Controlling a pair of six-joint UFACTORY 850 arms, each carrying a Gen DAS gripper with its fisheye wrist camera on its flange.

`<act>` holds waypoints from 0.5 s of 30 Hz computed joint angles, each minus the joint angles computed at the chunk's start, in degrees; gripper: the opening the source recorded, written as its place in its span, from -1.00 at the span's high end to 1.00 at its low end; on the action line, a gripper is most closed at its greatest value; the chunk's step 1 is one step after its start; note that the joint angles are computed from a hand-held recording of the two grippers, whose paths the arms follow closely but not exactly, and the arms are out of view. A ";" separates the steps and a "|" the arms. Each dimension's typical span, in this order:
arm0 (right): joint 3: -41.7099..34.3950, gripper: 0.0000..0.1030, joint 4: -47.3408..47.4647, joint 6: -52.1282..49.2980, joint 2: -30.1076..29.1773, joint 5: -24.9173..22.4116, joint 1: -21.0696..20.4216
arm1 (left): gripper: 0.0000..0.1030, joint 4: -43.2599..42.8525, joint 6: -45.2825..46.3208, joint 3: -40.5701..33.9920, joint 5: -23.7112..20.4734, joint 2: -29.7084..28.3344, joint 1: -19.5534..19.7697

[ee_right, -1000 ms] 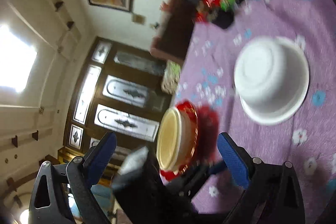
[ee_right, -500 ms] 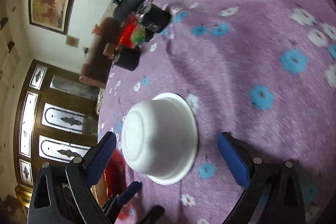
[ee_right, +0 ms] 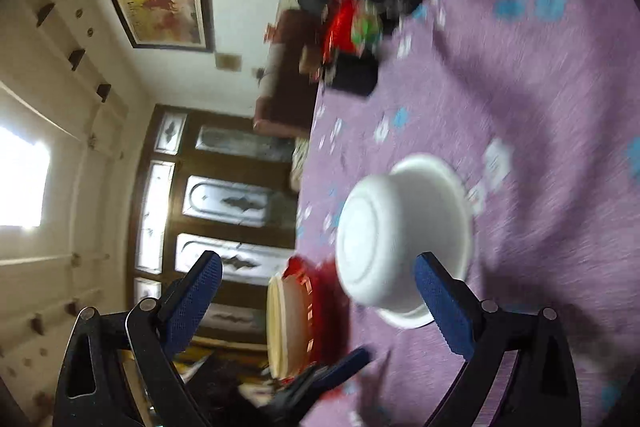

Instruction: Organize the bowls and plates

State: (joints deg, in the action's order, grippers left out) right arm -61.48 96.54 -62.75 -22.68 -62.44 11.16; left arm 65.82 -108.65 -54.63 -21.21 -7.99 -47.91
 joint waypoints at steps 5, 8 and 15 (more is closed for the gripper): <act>3.68 -0.92 -2.22 -2.01 6.34 14.58 0.55 | -0.68 -7.29 10.01 -6.74 -10.47 0.22 1.76; 4.31 -0.67 -14.00 3.73 10.13 30.92 4.74 | -0.68 -13.92 18.34 -14.73 -21.10 -5.60 5.01; 5.25 -0.15 -26.74 6.31 10.98 37.22 10.09 | -0.69 -16.59 33.84 -31.87 -44.93 -23.02 10.93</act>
State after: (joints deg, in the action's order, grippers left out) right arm -56.23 69.80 -56.44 -11.70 -25.22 21.25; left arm 49.24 -74.81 -86.51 -66.14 -31.00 -36.98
